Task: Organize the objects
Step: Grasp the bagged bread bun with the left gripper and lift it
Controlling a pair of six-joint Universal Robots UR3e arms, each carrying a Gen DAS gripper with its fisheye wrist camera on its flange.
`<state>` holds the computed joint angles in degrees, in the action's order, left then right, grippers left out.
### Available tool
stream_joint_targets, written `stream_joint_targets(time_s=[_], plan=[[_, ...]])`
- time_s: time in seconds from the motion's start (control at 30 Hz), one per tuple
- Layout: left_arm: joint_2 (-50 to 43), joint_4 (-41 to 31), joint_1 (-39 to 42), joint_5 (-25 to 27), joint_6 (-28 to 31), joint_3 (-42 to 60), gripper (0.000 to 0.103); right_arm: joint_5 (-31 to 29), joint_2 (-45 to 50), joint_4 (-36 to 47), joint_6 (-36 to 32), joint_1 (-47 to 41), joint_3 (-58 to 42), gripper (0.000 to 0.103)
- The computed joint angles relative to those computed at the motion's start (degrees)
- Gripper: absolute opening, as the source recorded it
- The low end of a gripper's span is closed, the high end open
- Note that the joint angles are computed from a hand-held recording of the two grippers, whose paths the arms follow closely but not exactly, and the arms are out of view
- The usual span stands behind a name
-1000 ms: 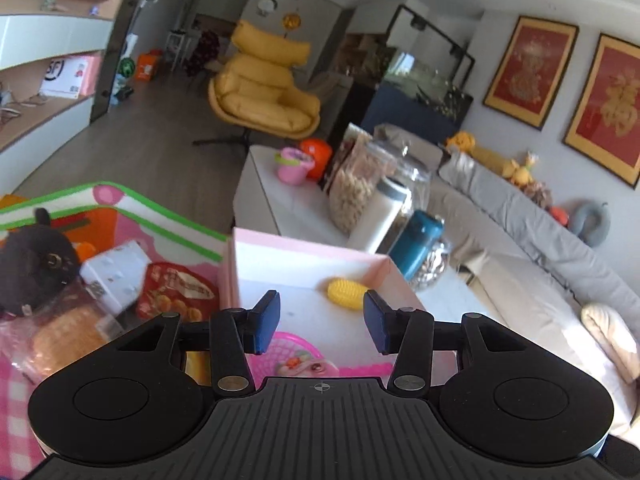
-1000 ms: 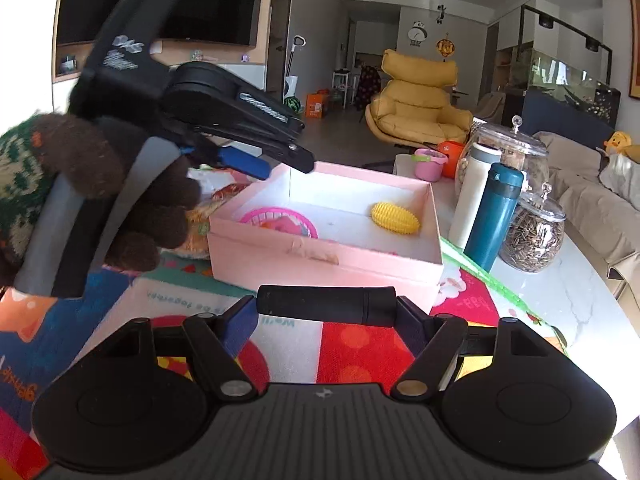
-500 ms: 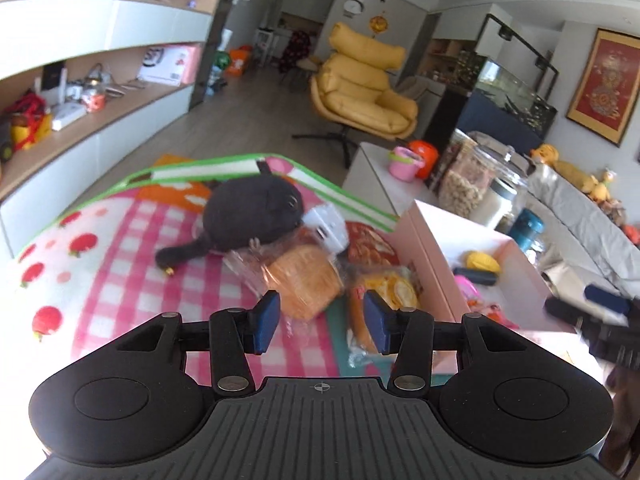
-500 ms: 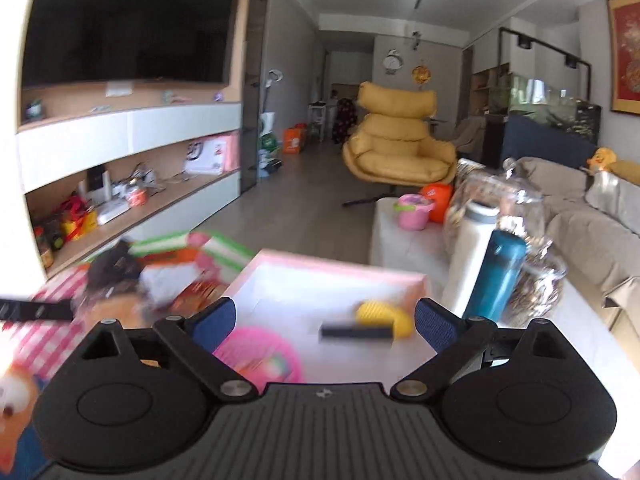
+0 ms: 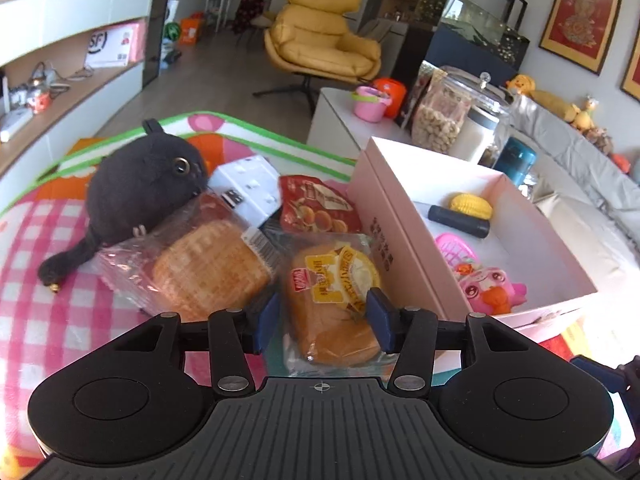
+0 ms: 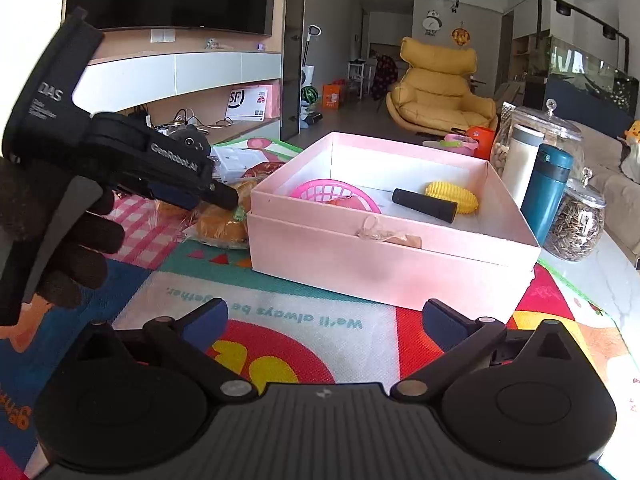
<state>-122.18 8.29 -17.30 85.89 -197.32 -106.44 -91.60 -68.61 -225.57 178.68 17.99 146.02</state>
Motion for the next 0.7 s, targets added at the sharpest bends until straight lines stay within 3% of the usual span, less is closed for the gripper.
stream_joint_targets(time_s=[0.1, 0.23, 0.37, 0.7], plan=[[-1.3, -1.3, 1.0, -2.1, -1.6, 1.7, 0.058, 0.9, -0.7, 0.9, 0.0, -0.6, 0.0, 0.103], [-3.3, -4.2, -0.4, -0.4, -1.4, 5.7, 0.062, 0.9, -1.1, 2.4, 0.3, -0.4, -0.6, 0.103], [-2.8, -3.0, -1.4, 1.3, -2.5, 4.1, 0.056, 1.3, -1.4, 3.2, 0.7, -0.6, -0.7, 0.103], [17.8, 11.6, -0.5, -0.4, -1.2, -31.0, 0.054, 1.9, -2.5, 6.9, -0.3, -0.3, -2.3, 0.103]])
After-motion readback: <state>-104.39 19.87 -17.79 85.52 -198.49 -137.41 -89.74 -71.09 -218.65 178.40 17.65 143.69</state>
